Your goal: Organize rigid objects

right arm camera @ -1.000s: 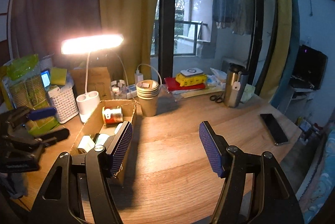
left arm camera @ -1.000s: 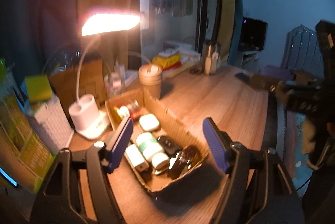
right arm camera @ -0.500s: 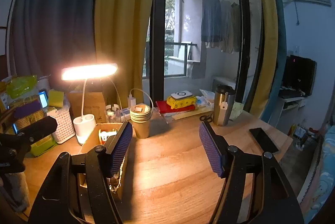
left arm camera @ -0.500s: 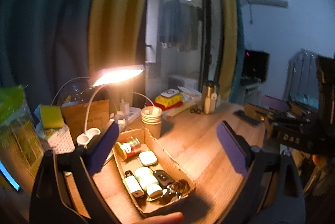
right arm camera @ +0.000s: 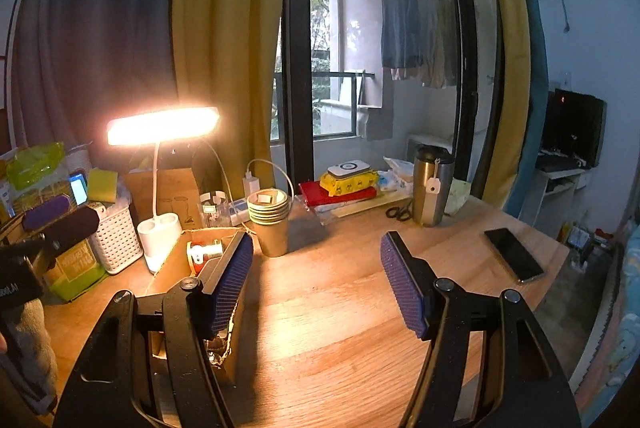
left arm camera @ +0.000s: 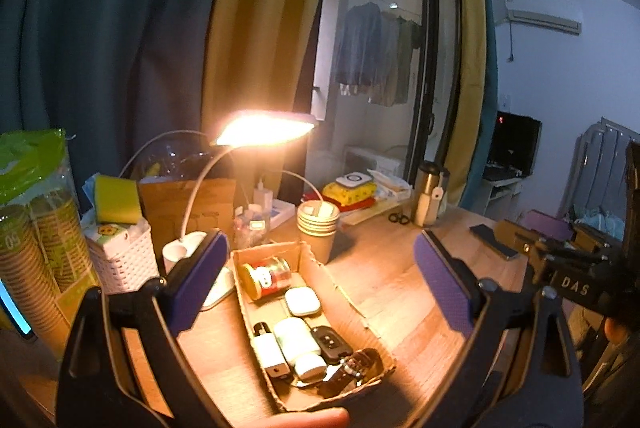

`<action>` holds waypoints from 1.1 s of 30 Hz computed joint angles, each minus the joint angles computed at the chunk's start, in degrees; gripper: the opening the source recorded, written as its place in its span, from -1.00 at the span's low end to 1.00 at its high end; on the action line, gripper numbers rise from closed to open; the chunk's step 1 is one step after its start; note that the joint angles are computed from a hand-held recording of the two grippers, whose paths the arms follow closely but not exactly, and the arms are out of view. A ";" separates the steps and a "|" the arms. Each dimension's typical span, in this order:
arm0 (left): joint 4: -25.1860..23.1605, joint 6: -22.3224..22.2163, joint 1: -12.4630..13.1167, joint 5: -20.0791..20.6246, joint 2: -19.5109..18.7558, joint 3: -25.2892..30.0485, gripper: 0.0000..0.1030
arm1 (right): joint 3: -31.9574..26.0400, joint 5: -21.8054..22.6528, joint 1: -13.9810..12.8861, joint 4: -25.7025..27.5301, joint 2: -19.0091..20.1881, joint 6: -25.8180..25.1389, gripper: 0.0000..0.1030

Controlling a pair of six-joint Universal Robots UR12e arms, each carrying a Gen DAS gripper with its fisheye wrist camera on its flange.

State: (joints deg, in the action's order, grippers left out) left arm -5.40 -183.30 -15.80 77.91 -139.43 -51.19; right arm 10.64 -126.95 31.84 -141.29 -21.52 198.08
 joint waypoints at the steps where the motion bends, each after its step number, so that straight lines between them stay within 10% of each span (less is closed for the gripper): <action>1: -0.30 0.30 -0.06 -0.05 -0.02 0.05 0.85 | 0.51 0.04 0.00 -0.24 -0.26 0.19 0.35; 33: 0.24 2.98 -0.47 -0.33 0.50 -0.88 0.85 | 0.38 0.56 -0.02 0.68 -0.21 1.06 0.35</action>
State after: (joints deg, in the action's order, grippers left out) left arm -5.16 -180.32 -16.28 77.59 -138.93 -52.07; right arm 11.03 -126.39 31.81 -140.61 -21.73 199.14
